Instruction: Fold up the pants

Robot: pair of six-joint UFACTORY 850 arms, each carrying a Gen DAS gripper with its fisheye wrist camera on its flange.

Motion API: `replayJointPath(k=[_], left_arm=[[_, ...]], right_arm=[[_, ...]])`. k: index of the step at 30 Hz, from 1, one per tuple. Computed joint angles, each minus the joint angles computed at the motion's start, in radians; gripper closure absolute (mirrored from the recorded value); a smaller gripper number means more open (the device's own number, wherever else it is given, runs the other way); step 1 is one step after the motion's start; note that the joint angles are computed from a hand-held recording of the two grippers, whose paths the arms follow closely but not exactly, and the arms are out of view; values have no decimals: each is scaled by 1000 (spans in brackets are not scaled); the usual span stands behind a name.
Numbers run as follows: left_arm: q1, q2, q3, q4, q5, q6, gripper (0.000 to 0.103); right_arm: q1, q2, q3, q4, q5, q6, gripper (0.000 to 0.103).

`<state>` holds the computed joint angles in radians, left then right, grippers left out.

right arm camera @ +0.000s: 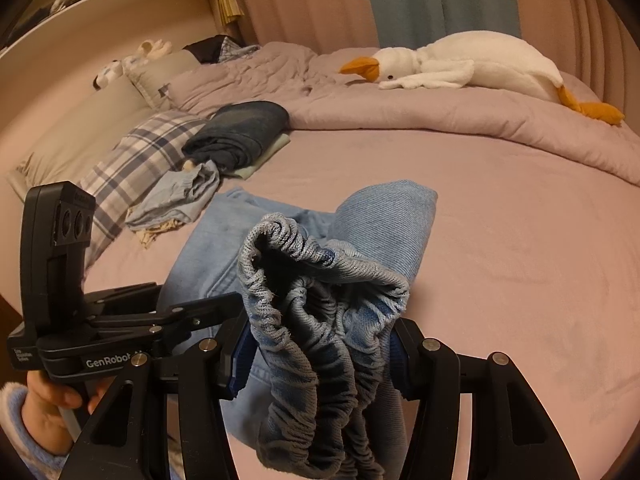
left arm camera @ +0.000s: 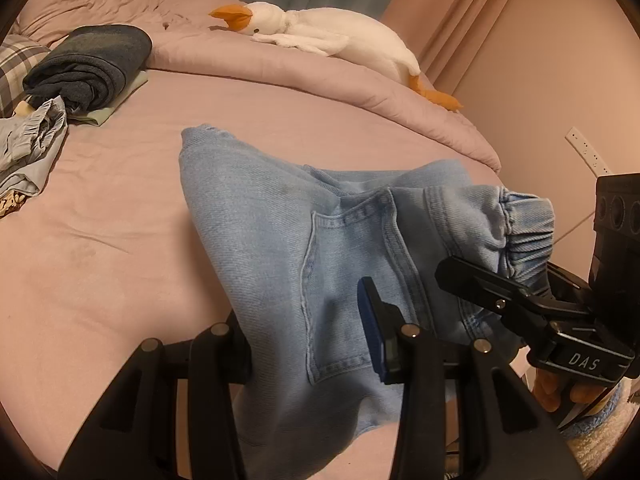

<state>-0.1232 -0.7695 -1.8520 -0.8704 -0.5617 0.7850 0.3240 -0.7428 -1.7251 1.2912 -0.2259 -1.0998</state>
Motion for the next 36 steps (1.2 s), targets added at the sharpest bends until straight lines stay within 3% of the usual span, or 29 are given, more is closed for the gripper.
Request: replayJointPath(k=[25, 36], left_arm=[[0, -6, -10, 16, 0, -6, 62], [9, -42, -77, 52, -15, -38, 62]], right_arm=[[-3, -1, -1, 6, -4, -8, 46], [-3, -10, -18, -10, -5, 8, 46]])
